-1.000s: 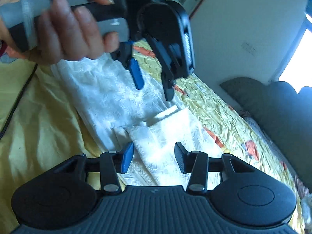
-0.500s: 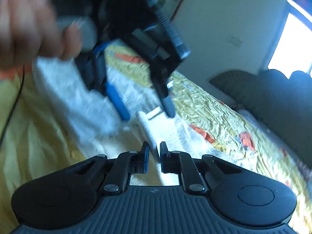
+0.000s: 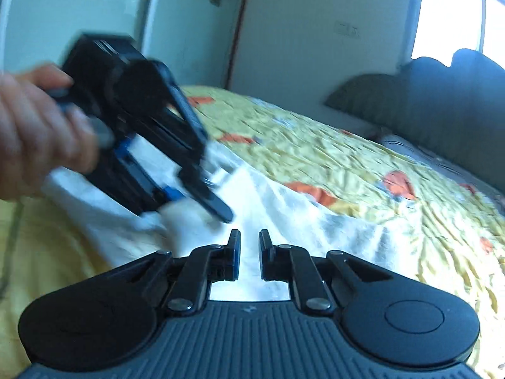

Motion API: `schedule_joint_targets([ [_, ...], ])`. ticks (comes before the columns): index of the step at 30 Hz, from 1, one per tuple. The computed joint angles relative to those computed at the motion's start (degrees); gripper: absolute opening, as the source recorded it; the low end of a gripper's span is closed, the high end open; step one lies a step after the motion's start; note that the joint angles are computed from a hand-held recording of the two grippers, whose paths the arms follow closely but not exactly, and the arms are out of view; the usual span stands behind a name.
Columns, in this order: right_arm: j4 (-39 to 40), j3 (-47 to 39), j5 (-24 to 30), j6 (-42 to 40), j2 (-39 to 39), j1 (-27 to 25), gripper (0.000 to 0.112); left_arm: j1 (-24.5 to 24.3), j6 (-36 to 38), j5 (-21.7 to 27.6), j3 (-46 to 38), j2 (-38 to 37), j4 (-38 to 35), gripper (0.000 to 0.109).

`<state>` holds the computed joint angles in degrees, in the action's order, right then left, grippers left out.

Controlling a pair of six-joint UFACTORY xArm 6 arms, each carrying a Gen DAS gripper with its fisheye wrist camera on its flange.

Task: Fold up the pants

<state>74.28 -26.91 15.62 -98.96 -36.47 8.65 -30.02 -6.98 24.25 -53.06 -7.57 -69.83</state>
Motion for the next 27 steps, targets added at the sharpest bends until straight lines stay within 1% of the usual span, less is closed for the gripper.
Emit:
schedule_joint_targets([
  [1, -1.1, -0.6, -1.3, 1.4, 1.9, 0.8, 0.011, -0.1, -0.4, -0.7, 1.0, -0.9, 0.5, 0.005],
  [3, -2.2, -0.7, 0.1, 3.4, 2.7, 1.1, 0.011, -0.6, -2.5, -2.4, 2.5, -2.2, 2.9, 0.004],
  [6, -1.3, 0.7, 0.5, 2.0, 0.9, 3.3, 0.011, -0.6, -6.0, -4.1, 6.0, -5.6, 6.6, 0.002],
  [8, -1.0, 1.7, -0.4, 0.7, -0.2, 5.4, 0.011, 0.0, -6.7, -4.4, 7.9, -7.9, 6.2, 0.002],
  [9, -0.8, 2.1, -0.8, -0.2, -0.5, 6.2, 0.011, 0.1, -5.4, -5.0, 8.7, -9.0, 5.2, 0.002],
  [10, 0.3, 2.5, -2.2, -1.6, -0.7, 7.4, 0.011, 0.1, -5.7, -5.3, 9.1, -9.7, 6.5, 0.002],
  [11, 1.1, 2.7, -3.2, -2.9, -0.5, 8.0, 0.011, 0.4, -7.8, -5.2, 9.5, -10.4, 10.2, 0.002],
  [12, 1.5, 2.7, -2.7, -3.4, -0.6, 7.6, 0.011, 0.5, -8.9, -4.9, 9.6, -10.7, 12.2, 0.002],
  [14, 0.4, 2.4, -1.0, -0.7, -1.1, 5.8, 0.011, 0.5, -5.9, -4.0, 8.7, -10.5, 11.1, 0.002],
  [15, -1.0, 2.5, -0.4, 1.6, -1.9, 4.6, 0.011, 0.1, -5.7, -3.9, 7.9, -9.9, 11.0, 0.003],
  [16, -2.5, 2.8, 0.2, 3.5, -3.0, 3.6, 0.012, -0.1, -5.7, -3.8, 7.7, -9.7, 10.9, 0.019],
  [18, -6.2, 3.7, 3.3, 6.2, -5.9, 1.0, 0.013, -0.8, -6.8, -5.0, 7.2, -9.1, 12.1, 0.024],
  [20, -7.6, 5.4, 5.0, 5.0, -9.2, 0.1, 0.017, -1.1, -8.7, -5.7, 7.2, -9.0, 14.4, 0.031],
  [21, -8.9, 6.8, 4.6, 4.5, -11.1, 0.7, 0.018, -1.3, -9.2, -6.5, 7.7, -9.1, 15.1, 0.040],
  [22, -10.6, 8.2, 3.2, 4.1, -12.7, 2.1, 0.019, -1.5, -11.3, -6.9, 7.7, -9.0, 17.8, 0.050],
  [24, -13.2, 10.5, -1.1, 3.9, -14.1, 5.3, 0.019, -1.7, -18.0, -7.6, 8.1, -9.2, 26.5, 0.059],
  [26, -17.2, 12.4, -4.0, 5.1, -14.7, 7.4, 0.019, -1.5, -24.0, -7.0, 7.9, -9.5, 36.3, 0.060],
  [27, -17.9, 13.1, -5.8, 4.7, -14.7, 8.5, 0.019, -1.5, -26.6, -6.8, 7.7, -9.7, 40.9, 0.060],
])
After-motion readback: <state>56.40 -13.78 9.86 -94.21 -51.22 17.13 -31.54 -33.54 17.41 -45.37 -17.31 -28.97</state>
